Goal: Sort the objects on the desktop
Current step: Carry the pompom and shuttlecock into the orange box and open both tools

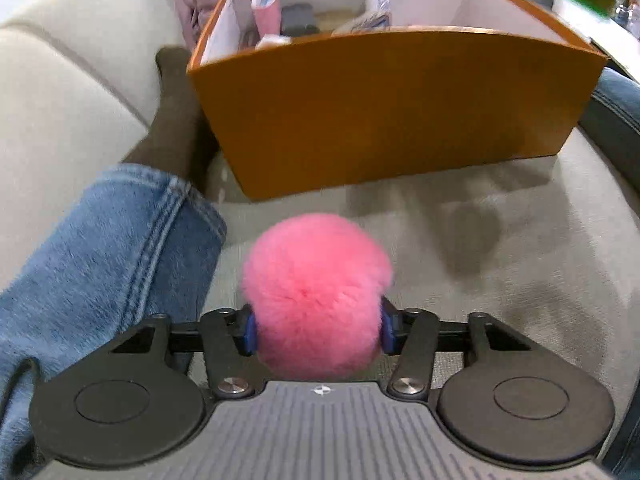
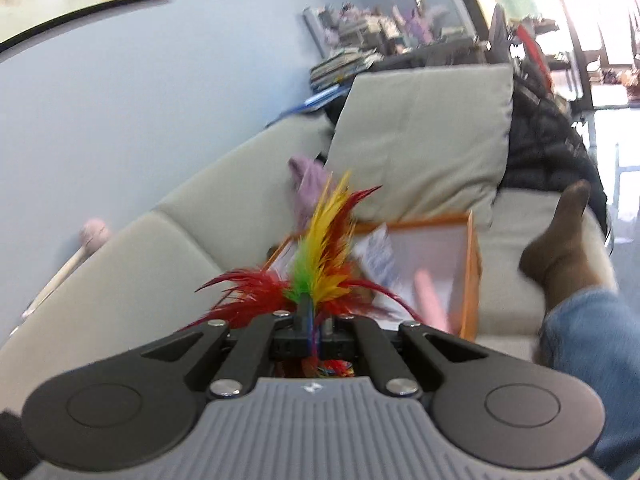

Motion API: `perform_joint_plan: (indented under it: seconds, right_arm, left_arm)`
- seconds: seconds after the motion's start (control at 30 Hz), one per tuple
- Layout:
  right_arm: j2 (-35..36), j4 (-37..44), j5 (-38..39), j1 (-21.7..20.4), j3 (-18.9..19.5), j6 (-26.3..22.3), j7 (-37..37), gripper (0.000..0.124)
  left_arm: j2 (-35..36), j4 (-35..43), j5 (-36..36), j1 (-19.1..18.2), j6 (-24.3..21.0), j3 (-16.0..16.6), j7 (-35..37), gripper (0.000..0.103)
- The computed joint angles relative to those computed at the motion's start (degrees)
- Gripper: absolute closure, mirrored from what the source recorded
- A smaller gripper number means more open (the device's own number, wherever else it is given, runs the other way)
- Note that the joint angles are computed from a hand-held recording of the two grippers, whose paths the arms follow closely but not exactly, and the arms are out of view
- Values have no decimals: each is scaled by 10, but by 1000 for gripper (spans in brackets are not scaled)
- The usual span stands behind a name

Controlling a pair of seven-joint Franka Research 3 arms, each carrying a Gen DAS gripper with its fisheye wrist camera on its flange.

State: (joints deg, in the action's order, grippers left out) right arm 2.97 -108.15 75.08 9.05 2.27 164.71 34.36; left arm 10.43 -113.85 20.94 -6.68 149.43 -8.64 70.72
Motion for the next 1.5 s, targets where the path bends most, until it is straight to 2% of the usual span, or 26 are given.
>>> perform_joint_plan:
  seconds: [0.2, 0.33, 0.47, 0.53, 0.57, 0.63, 0.77, 0.9, 0.97, 1.03, 1.1, 1.3, 1.5]
  right_arm:
    - [96, 103, -134, -16, -5, 0, 151, 123]
    - [157, 166, -233, -21, -12, -7, 250, 123]
    - [216, 229, -331, -14, -32, -7, 339, 123]
    - [246, 265, -369, -16, -37, -22, 373, 120]
    - [258, 278, -389, -13, -44, -23, 396, 114]
    - [269, 286, -411, -19, -42, -13, 417, 112]
    - [263, 267, -425, -50, -6, 10, 420, 111]
    - [251, 232, -410, -81, 36, 56, 395, 105]
    - [246, 217, -374, -113, 81, 79, 348, 99]
    - [243, 205, -335, -142, 122, 96, 297, 99]
    - [242, 200, -306, -155, 141, 99, 261, 98]
    - [241, 201, -265, -148, 123, 70, 239, 98]
    - [234, 197, -286, -116, 81, 36, 251, 97]
  left_arm:
    - [3, -3, -78, 20, 11, -7, 26, 58]
    - [-3, -7, -108, 27, 24, -10, 43, 59]
    - [-21, -17, -167, 38, 44, -19, 84, 59]
    - [-32, -20, -198, 41, 52, -23, 109, 59]
    - [-38, -21, -216, 42, 55, -25, 123, 59]
    - [-51, -23, -250, 42, 63, -28, 156, 59]
    - [-67, -8, -312, 31, 71, -30, 218, 59]
    - [-33, 63, -347, 26, 57, -34, 264, 59]
    - [-5, 112, -341, 24, 42, -37, 270, 59]
    - [20, 152, -314, 17, 29, -37, 255, 59]
    - [55, 204, -284, 11, 17, -37, 245, 59]
    - [171, 365, -224, -8, -15, -42, 213, 59]
    - [302, 539, -175, -42, -134, -30, 185, 59]
